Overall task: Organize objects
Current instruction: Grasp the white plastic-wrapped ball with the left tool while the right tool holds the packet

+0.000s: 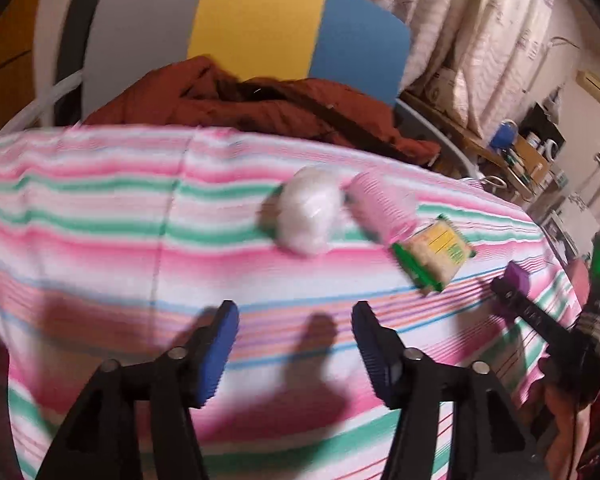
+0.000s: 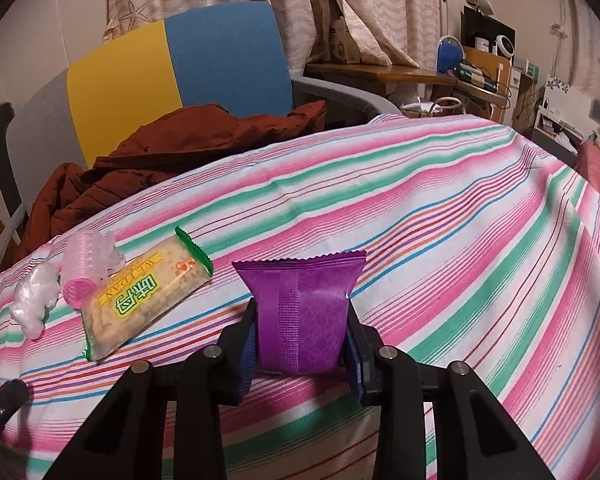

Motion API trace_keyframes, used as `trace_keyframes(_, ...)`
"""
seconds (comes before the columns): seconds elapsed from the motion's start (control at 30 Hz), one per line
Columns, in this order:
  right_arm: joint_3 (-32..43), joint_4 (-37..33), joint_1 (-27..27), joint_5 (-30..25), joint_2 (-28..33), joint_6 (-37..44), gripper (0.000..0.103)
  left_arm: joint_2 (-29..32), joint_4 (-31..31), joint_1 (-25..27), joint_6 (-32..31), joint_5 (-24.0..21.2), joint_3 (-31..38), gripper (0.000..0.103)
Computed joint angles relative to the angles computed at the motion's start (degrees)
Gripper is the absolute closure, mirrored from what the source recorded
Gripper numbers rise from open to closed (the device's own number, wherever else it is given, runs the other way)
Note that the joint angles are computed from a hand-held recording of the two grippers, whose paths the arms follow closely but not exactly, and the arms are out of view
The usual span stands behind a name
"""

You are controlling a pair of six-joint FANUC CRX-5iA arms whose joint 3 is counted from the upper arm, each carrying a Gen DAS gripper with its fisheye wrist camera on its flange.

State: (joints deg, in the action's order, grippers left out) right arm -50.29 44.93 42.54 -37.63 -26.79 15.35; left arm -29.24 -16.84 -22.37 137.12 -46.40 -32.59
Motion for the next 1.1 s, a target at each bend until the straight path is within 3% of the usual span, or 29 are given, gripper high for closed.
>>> trace_keyframes(0.1,-0.1,-0.1,0.0,0.1,0.0,-0.1,0.066,3.5,-3.1,-0.8,0.8,-0.4,4.4,0.033)
trace_keyframes(0.2,0.0,-0.8,-0.3,0.4,0.0,0.4,0.065,7.4,-2.3,0.8,-1.5,-0.1,7.2,0.030)
trace_keyframes(0.3,-0.1,-1.1,-0.5,0.8,-0.2,0.5,0.065,12.6,-3.5,1.2,-2.1,-2.4,10.5,0.030)
trace_keyframes(0.37,-0.1,-1.3,-0.6,1.1,-0.2,0.6,0.065,13.3,-3.3,2.0,-2.1,-1.5,9.9,0.031)
trace_keyframes(0.5,-0.1,-1.9,-0.8,1.5,-0.5,1.3,0.065,10.9,-4.6,2.1,0.7,2.7,6.6,0.035)
trace_keyframes(0.6,-0.1,-1.8,-0.7,1.4,-0.4,1.2,0.064,10.0,-6.0,2.1,2.7,2.5,6.1,0.059)
trace_keyframes(0.67,0.0,-1.6,-0.6,1.2,-0.3,1.2,0.064,9.4,-6.4,2.1,3.1,2.5,5.7,0.067)
trace_keyframes(0.87,-0.1,-0.7,-0.4,0.7,-0.1,0.7,0.064,6.2,-8.2,0.2,1.8,2.2,3.7,0.067)
trace_keyframes(1.1,-1.4,2.6,0.1,0.6,-1.4,-2.1,0.065,-1.2,-7.8,0.1,9.3,1.0,-1.3,0.067)
